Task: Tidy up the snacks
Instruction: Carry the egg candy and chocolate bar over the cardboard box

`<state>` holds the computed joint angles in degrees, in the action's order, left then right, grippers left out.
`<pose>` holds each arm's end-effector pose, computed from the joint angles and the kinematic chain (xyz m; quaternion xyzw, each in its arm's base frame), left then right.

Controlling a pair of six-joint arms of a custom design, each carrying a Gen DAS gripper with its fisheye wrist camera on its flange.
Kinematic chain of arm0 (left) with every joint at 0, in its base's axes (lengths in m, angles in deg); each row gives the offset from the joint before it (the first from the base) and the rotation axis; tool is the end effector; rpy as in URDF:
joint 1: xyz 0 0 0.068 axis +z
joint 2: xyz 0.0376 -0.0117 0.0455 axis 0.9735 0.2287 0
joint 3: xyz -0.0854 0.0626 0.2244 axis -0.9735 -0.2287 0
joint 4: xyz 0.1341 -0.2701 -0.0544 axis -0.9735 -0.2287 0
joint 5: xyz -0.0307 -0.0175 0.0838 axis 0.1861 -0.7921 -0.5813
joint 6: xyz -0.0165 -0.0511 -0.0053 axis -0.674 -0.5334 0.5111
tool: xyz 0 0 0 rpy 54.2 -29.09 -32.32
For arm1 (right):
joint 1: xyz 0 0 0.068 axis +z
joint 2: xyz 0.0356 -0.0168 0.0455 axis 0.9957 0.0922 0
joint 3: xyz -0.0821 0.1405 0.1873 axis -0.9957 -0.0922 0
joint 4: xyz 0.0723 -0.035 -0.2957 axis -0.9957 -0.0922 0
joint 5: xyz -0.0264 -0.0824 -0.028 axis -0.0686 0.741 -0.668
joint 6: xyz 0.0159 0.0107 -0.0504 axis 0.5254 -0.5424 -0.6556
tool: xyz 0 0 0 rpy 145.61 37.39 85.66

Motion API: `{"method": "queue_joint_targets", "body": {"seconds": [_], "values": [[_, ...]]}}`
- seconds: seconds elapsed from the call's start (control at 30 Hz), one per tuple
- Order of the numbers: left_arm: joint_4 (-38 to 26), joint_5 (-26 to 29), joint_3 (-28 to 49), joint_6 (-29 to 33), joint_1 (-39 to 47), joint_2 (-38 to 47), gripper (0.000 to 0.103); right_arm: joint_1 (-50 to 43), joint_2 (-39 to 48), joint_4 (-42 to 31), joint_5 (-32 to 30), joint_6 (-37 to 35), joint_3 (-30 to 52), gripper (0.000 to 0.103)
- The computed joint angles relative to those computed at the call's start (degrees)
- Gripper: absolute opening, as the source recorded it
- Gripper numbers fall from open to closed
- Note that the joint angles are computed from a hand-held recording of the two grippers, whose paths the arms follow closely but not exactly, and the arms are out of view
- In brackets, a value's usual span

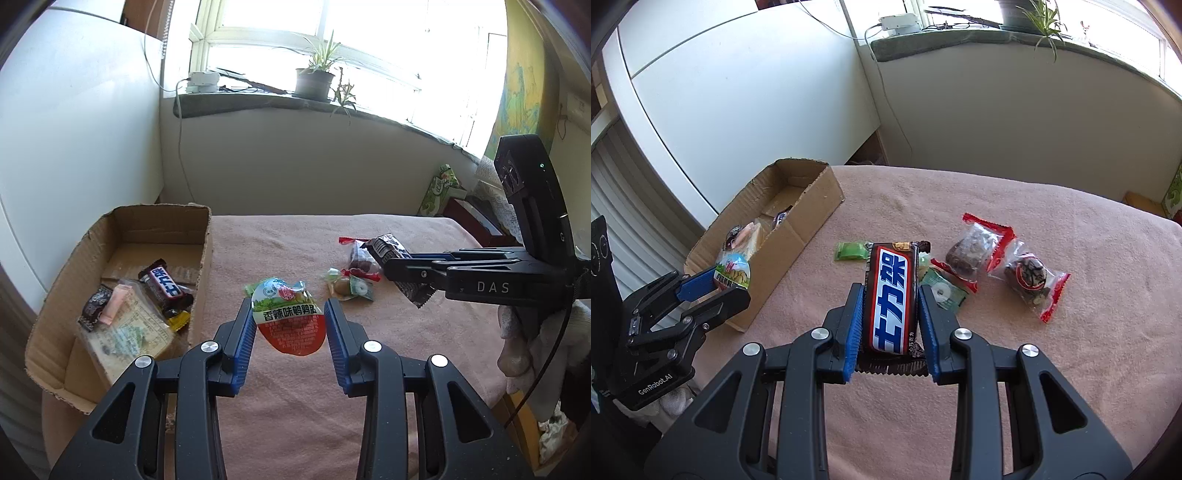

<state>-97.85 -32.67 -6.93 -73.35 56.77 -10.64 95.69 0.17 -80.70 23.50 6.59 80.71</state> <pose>0.2583 -0.1061 0.2151 0.2498 0.8605 -0.2030 0.3948 0.2395 0.0494 0.2119 0.0202 0.9335 0.1184 0.3380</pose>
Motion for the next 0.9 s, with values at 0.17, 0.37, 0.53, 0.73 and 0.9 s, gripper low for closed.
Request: {"method": "queue_joint_targets", "body": {"seconds": [0.17, 0.37, 0.53, 0.73, 0.9], "values": [[-0.99, 1.94, -0.48, 1.19, 4.55, -1.81, 0.036, 5.90, 5.50, 2.68, 2.78, 1.97, 3.93, 0.030], [-0.98, 3.97, -0.17, 2.71, 9.69, -1.91, 0.036, 10.61, 12.37, 5.59, 4.73, 3.20, 8.68, 0.030], [-0.61, 5.32, 0.32, 3.35, 13.66, -0.90, 0.036, 12.45, 18.49, 7.44, 5.14, 2.98, 13.22, 0.030], [0.29, 5.76, 2.02, 4.33, 16.26, 2.21, 0.036, 13.65, 26.32, 8.72, 4.97, 1.81, 19.86, 0.030], [1.51, 5.92, 3.26, 4.42, 17.55, 5.05, 0.036, 14.42, 32.40, 8.85, 4.82, 0.63, 25.52, 0.030]]}}
